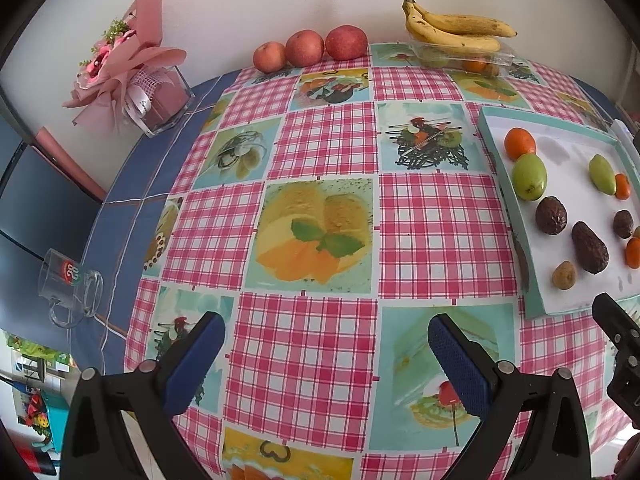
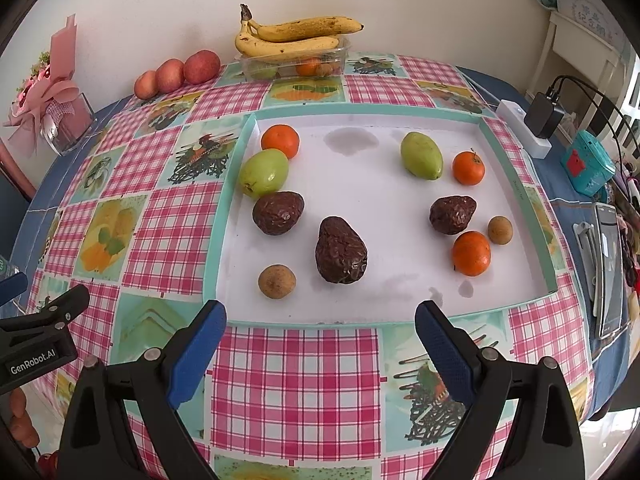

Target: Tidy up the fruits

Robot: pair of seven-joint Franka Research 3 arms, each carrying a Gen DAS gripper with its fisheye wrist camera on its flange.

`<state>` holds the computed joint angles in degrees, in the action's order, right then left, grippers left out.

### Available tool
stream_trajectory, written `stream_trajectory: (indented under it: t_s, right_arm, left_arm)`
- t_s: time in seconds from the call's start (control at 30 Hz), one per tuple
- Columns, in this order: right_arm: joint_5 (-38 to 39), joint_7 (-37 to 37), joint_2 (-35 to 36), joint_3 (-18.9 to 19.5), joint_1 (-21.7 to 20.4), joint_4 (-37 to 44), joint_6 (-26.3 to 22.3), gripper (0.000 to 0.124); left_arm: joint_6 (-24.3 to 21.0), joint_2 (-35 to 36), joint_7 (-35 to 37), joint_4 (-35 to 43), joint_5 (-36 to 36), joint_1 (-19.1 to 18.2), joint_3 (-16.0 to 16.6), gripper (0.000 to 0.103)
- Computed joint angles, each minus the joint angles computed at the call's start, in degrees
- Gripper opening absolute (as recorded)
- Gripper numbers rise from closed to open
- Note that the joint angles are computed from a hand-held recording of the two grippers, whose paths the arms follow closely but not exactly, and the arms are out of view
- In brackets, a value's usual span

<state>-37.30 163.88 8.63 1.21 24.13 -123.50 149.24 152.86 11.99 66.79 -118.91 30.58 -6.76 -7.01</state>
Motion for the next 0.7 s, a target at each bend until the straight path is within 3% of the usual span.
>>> stream_trajectory:
  t_s: [0.7]
  right_arm:
    - [0.73, -1.21, 0.06, 0.05, 0.03, 0.10, 0.01, 0.096]
  left_arm:
    - [-0.67, 0.13, -0.31, 0.18, 0.20, -0.14, -0.08, 0.103]
